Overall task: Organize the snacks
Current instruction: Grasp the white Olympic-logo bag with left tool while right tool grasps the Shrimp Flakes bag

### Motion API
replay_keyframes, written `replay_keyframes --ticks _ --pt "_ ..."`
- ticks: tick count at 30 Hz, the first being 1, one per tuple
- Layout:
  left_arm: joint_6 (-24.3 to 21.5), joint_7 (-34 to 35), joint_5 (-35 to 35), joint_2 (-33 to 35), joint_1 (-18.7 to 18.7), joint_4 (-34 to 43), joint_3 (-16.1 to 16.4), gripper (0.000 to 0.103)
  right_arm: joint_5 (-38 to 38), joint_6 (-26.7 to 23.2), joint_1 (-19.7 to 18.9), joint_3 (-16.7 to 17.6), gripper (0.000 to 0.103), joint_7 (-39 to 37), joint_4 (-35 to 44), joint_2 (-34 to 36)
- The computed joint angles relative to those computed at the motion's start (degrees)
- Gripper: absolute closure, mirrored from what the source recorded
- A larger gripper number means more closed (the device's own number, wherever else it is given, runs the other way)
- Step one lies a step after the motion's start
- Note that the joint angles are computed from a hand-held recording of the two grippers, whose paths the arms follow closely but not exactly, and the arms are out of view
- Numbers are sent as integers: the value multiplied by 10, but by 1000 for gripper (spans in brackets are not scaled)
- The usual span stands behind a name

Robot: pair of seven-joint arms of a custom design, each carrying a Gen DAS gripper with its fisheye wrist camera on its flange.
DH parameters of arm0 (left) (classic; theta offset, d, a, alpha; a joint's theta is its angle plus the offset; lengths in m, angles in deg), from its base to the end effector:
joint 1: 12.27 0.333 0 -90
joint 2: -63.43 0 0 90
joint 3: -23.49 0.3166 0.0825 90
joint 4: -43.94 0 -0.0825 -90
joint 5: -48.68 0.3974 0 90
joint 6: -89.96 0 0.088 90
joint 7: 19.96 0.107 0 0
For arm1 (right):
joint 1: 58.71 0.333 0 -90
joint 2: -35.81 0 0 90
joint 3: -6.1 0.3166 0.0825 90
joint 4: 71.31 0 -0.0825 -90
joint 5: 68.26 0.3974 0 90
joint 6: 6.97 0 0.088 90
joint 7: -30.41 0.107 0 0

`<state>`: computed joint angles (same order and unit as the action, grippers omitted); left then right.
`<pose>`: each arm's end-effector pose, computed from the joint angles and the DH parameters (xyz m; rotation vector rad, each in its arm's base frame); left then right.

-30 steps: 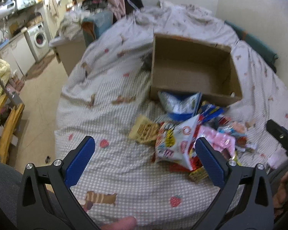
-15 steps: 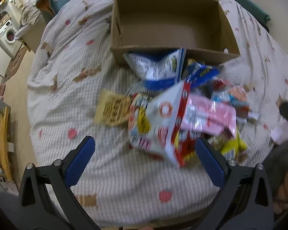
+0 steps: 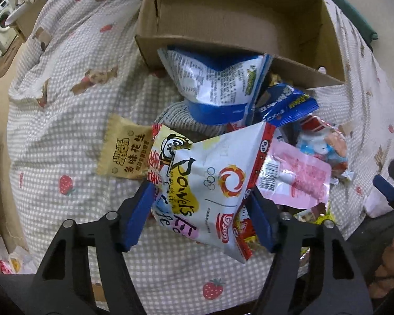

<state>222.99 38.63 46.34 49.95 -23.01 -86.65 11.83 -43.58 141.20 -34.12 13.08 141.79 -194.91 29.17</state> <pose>0.4721 -0.1994 0.4711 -2.3177 1.9340 -0.3883 0.4861 0.2920 0.5026 -1.6764 1.8979 0.1571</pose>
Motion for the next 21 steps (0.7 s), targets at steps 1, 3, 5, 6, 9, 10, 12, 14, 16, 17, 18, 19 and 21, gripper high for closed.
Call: replay_keyframes --ticks 1,3,5,6,9,10,12,14,16,17,18,19,21 --pt "4 -1 1 1 0 -1 -1 36 17 -28 -1 -7 0 -4 22 18" --pt "8 1 -2 1 -1 -2 0 41 40 -69 -7 -10 0 -17 64 55" --pt "9 1 -7 3 -2 0 1 45 14 -109 -12 -5 0 -13 108 90" --pt "10 2 -9 2 -2 -1 1 49 -8 -125 -12 -1 0 -8 133 109" --pt "6 1 -6 -5 -2 -5 0 65 -64 -160 -9 6 0 -3 187 154" --pt "0 4 -14 -11 -3 -6 3 68 -75 -169 -8 8 0 -2 200 166" --pt "-2 9 -20 -21 -4 -9 5 72 -80 -177 -9 11 0 0 214 182" --pt "-3 8 -19 -30 -4 -13 3 75 -77 -181 -10 14 0 -2 221 192" --pt "-6 0 -14 -41 -3 -18 0 76 -82 -182 -9 15 1 -6 226 198" --pt "-8 -3 -12 -44 -3 -18 -1 77 -91 -185 -7 15 4 -2 230 200" --pt "-11 -5 -12 -47 -3 -19 -1 78 -105 -184 -4 13 7 6 230 200" --pt "-11 -9 -11 -55 -2 -22 -1 78 -101 -180 -4 14 15 6 227 201" --pt "-13 -21 5 -69 1 -27 -7 79 -56 -167 -16 22 28 -21 215 198"
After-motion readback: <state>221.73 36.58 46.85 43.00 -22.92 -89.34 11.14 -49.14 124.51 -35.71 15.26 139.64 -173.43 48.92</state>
